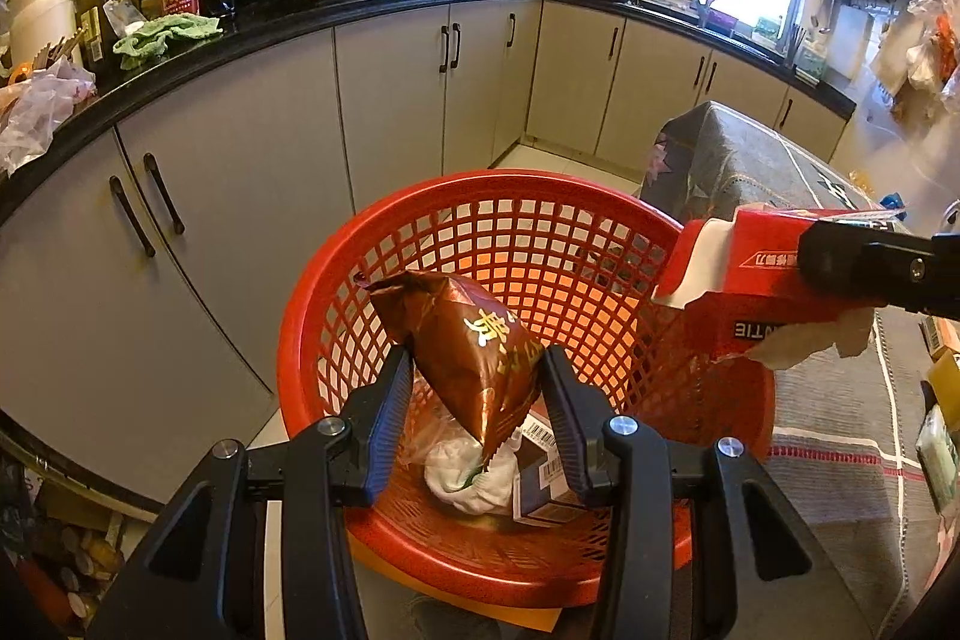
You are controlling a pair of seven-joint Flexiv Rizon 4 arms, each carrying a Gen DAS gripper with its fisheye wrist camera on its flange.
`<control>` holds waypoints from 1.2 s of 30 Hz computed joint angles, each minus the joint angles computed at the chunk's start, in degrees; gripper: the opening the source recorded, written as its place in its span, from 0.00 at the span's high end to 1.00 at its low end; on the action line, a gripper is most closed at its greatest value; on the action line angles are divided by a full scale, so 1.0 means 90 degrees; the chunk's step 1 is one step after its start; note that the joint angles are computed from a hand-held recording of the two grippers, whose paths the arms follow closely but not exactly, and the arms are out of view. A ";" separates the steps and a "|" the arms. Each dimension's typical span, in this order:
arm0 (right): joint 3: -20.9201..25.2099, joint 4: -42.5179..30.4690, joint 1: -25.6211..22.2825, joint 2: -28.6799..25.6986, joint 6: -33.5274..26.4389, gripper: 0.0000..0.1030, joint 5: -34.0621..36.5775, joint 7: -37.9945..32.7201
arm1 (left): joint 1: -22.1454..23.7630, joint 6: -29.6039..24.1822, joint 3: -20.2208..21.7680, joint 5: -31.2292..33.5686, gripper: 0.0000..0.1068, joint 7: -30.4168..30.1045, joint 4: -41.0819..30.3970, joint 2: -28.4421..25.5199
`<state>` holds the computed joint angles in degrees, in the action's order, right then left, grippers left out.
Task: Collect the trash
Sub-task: 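Open both tools to drop the bags into the red basket, then move both open tools back over the trash pile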
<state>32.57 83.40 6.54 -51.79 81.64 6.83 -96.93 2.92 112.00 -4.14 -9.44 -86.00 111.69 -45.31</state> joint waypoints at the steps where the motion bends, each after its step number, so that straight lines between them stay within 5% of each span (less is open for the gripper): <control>1: 0.0001 -0.0012 0.0005 -0.0008 -0.0017 0.91 -0.0003 -0.0004 | 0.0005 -0.0002 -0.0003 0.0001 0.60 -0.0003 -0.0008 -0.0009; 10: 0.0134 0.0018 -0.0107 0.0039 -0.0133 0.79 0.0161 -0.0201 | 0.0147 0.0172 -0.0154 0.0155 0.53 -0.0089 0.0085 0.0048; 20: 0.0395 0.0722 -0.0565 0.0409 0.0383 0.61 0.0452 -0.0326 | 0.0180 0.0465 -0.0234 0.0361 0.51 -0.0302 0.0422 0.0304; 24: 0.0518 0.1312 -0.0845 0.0612 0.0857 0.61 0.0402 -0.0287 | 0.0178 0.0707 -0.0328 0.0562 0.48 -0.0419 0.0628 0.0429; 36: 0.1524 0.3077 -0.2570 0.0905 0.2263 0.61 -0.0027 -0.0005 | -0.0459 0.0700 -0.0462 0.0809 0.48 -0.0447 0.0833 0.0611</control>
